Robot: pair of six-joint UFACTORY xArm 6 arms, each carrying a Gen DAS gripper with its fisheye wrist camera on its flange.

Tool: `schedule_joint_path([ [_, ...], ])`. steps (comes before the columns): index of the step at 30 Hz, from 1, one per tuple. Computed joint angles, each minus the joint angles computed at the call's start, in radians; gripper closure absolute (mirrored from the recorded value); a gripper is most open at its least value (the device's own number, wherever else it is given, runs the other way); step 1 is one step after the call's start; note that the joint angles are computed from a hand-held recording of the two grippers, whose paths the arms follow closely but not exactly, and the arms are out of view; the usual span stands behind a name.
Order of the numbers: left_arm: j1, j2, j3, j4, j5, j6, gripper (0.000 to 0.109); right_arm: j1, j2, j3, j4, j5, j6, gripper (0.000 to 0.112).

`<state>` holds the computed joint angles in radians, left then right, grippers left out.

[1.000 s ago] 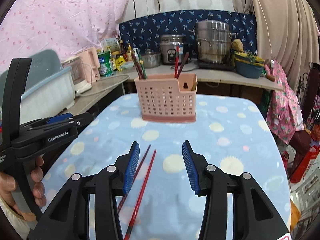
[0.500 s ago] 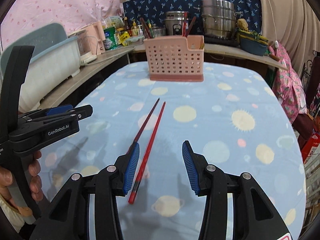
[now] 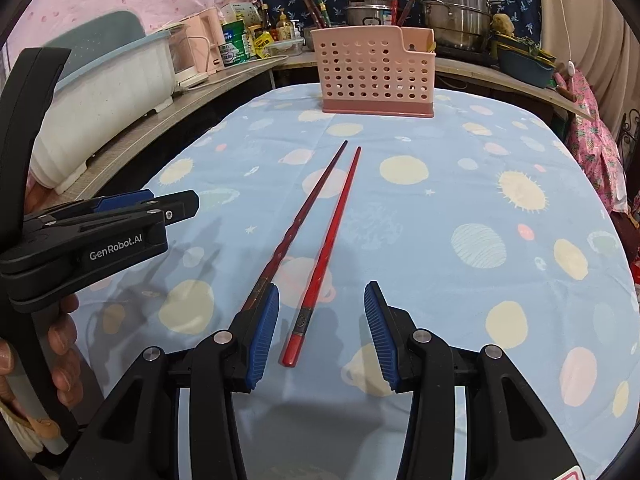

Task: Organize utensils
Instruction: 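Lower the right tool onto a bright-red chopstick and close it, then lower the left tool onto the dark-red chopstick and close it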

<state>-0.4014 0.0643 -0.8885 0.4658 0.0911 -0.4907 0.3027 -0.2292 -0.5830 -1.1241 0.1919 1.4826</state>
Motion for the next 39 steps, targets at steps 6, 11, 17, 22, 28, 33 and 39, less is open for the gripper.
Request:
schedule_joint_path([
  [6,0.001,-0.005,0.016,-0.009,-0.002,0.008,0.049,0.017,0.032,-0.012,0.003,-0.001,0.000,0.069],
  [11,-0.003,-0.010,0.030,-0.024,-0.008,0.033,0.049,0.023,0.054,-0.016,0.025,-0.005,-0.013,0.073],
  [17,-0.008,-0.016,0.042,-0.049,-0.008,0.051,0.049,0.039,0.064,-0.016,0.025,0.033,-0.016,0.089],
  [22,-0.010,-0.013,0.041,-0.049,-0.005,0.051,0.048,0.035,0.058,-0.010,0.013,0.044,-0.003,0.097],
  [28,-0.017,-0.013,0.044,-0.056,-0.007,0.062,0.048,0.018,0.032,0.016,-0.002,0.042,0.028,0.105],
  [33,-0.025,-0.009,0.045,-0.066,-0.004,0.074,0.047,0.007,0.002,0.041,-0.014,0.059,0.058,0.105],
  [39,-0.043,-0.006,0.048,-0.100,-0.002,0.107,0.043,-0.027,-0.048,0.088,-0.014,0.065,0.092,0.106],
])
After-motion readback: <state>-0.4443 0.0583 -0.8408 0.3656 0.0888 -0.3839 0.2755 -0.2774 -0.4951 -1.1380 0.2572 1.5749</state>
